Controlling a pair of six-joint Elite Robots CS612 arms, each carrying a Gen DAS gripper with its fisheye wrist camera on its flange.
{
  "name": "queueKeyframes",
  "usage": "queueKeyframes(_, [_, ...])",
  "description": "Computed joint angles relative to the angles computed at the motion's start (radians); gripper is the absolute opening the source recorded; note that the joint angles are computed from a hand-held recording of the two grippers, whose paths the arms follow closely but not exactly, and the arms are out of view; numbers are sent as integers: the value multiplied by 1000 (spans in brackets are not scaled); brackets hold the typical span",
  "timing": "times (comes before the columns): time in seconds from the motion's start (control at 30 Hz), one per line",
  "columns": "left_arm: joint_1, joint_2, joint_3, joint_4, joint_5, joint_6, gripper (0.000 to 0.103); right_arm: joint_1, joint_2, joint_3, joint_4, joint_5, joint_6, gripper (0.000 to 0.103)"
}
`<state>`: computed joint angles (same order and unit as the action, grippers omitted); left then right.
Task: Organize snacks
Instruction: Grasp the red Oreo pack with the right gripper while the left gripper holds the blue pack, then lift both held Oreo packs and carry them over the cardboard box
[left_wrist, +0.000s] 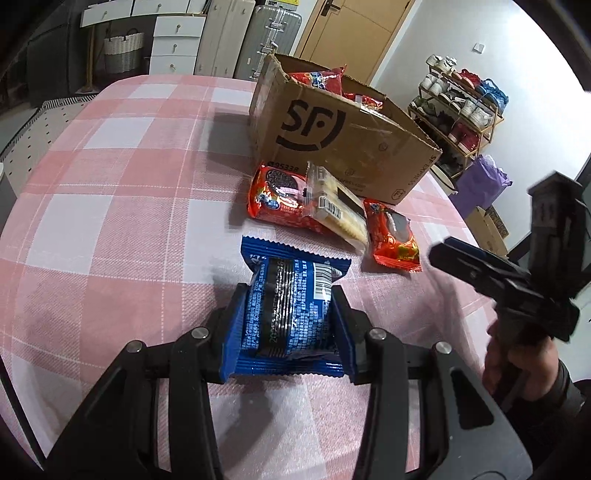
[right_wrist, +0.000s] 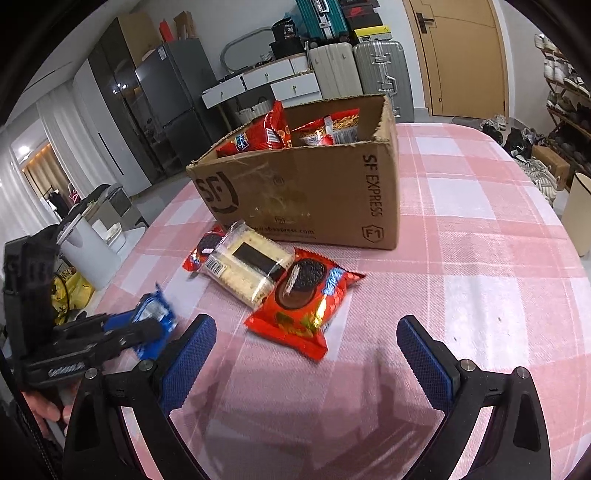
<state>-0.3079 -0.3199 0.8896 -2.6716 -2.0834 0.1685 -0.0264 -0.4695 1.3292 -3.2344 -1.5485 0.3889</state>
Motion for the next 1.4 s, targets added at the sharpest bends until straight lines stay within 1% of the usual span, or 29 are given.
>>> queueKeyframes(0.13, [8, -7, 12, -1, -9, 0, 40, -3, 19, -49, 64, 9, -3, 100])
queueKeyframes(0.33, [20, -11, 16, 1, -19, 0, 40, -4, 41, -122, 162, 20, -36, 100])
queueKeyframes(0.43, [25, -11, 15, 5, -22, -5, 40, -5, 55, -152, 190, 25, -42, 98])
queueKeyframes(0.47, [26, -11, 15, 7, -22, -6, 40, -4, 58, -161, 200, 26, -44, 95])
queueKeyframes(0.57, [29, -9, 11, 19, -22, -7, 40, -6, 66, -178, 230, 31, -48, 82])
queueKeyframes(0.6, [29, -8, 9, 22, -22, -8, 40, -6, 69, -184, 243, 32, -49, 80])
queueKeyframes(0.67, [30, -6, 5, 28, -22, -9, 40, -5, 69, -182, 243, 26, -53, 76])
queueKeyframes(0.7, [29, -5, 3, 29, -22, -10, 40, -5, 69, -180, 239, 24, -56, 69])
queueKeyframes(0.73, [29, -5, 3, 28, -22, -9, 40, -5, 69, -178, 236, 24, -57, 64])
queueKeyframes(0.83, [29, -6, 4, 28, -21, -7, 40, -11, 67, -168, 217, 37, -56, 57])
queueKeyframes(0.87, [29, -7, 7, 25, -21, -6, 40, -10, 68, -168, 215, 35, -58, 52])
queueKeyframes(0.9, [28, -9, 10, 25, -21, -6, 40, -10, 67, -165, 217, 29, -67, 50])
queueKeyframes(0.97, [27, -11, 11, 23, -20, -6, 40, -4, 64, -165, 235, 10, -97, 48])
queueKeyframes(1.03, [26, -17, 20, 16, -19, -5, 40, 2, 62, -164, 241, -7, -109, 48])
queueKeyframes(1.1, [26, -23, 30, 5, -18, -7, 40, 3, 59, -156, 231, -8, -109, 47])
queueKeyframes(1.4, [23, -46, 70, -24, -10, -2, 40, -6, 26, -70, 110, 27, -64, 47])
